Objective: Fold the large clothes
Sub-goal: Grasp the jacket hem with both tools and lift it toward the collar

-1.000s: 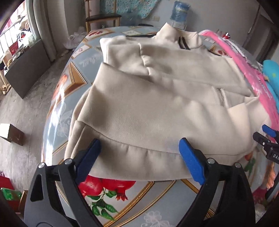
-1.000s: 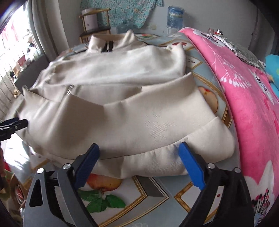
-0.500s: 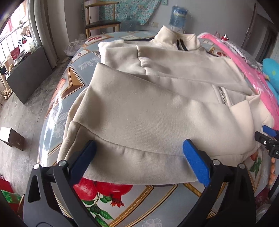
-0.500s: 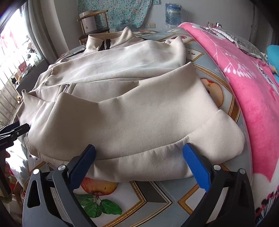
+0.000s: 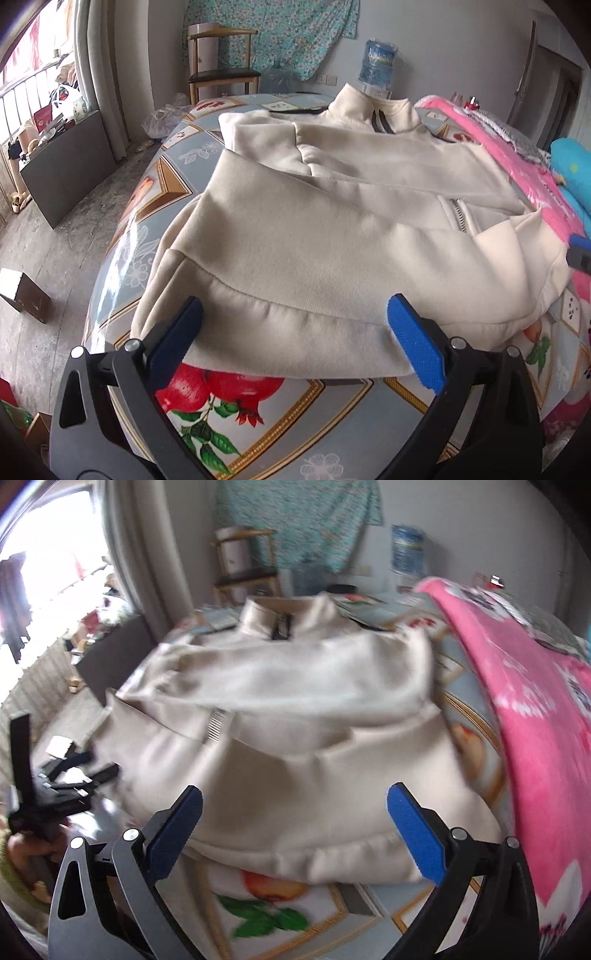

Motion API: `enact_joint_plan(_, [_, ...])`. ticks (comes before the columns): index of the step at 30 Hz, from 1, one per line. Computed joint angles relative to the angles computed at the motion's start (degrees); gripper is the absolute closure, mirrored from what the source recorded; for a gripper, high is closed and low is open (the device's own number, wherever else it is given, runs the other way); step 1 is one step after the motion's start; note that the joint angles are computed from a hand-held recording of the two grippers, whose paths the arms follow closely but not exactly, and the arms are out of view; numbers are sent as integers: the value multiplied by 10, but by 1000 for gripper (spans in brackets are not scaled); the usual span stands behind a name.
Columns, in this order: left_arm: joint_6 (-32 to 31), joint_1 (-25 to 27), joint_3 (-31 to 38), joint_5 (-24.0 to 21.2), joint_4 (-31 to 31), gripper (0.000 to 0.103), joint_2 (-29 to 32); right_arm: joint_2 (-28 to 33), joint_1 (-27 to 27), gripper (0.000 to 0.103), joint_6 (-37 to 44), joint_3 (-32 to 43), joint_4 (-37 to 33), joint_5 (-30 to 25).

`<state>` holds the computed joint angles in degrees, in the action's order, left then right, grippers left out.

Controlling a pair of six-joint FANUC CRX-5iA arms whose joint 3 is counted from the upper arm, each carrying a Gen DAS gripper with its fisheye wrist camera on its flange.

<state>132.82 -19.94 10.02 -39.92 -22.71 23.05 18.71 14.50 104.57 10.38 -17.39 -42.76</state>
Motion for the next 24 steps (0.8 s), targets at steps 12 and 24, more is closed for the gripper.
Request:
enact_joint_plan(12, [18, -13, -1, 4, -50, 8, -12, 147, 46, 35, 23, 184, 0, -167])
enact_joint_plan(24, [2, -4, 23, -8, -65, 58, 6, 100, 64, 91, 46, 124, 64, -142])
